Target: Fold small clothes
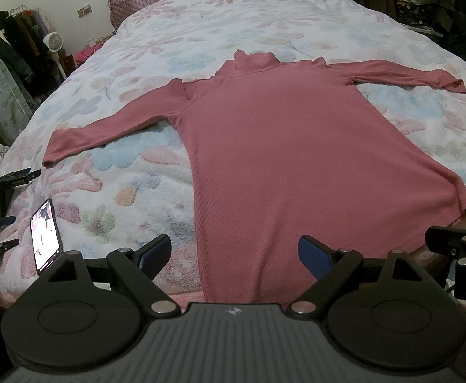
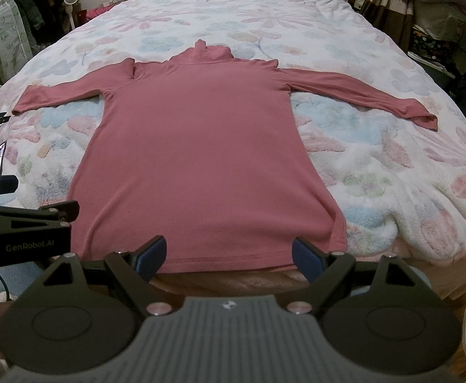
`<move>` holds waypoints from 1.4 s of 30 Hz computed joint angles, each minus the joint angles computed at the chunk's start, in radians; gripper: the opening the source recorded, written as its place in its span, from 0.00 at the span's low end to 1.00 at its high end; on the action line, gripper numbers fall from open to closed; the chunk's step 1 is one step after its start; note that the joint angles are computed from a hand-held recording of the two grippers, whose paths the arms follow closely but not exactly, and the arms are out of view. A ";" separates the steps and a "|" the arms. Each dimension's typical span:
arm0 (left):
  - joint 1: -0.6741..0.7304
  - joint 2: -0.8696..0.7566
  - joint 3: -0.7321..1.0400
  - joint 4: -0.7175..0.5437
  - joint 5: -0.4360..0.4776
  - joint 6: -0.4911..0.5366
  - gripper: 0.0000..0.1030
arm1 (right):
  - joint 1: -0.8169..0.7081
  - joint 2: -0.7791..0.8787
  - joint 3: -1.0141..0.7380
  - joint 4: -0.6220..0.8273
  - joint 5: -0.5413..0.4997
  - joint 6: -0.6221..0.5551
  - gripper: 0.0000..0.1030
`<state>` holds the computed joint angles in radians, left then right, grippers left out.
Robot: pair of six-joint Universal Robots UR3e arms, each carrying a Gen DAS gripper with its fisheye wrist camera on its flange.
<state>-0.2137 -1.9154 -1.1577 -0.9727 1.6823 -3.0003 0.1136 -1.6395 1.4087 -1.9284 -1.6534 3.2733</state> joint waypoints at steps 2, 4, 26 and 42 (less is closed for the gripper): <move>0.000 0.000 0.000 0.000 -0.001 -0.001 1.00 | 0.000 0.001 -0.001 0.000 0.000 0.000 0.80; 0.000 0.000 0.000 0.000 -0.001 -0.001 1.00 | 0.001 0.001 -0.001 0.000 -0.001 0.001 0.80; 0.000 -0.001 0.002 -0.002 0.001 0.000 1.00 | 0.004 0.006 0.000 -0.003 -0.002 0.004 0.80; 0.000 -0.001 0.002 -0.002 0.001 0.000 1.00 | 0.005 0.005 0.002 -0.003 -0.002 0.006 0.80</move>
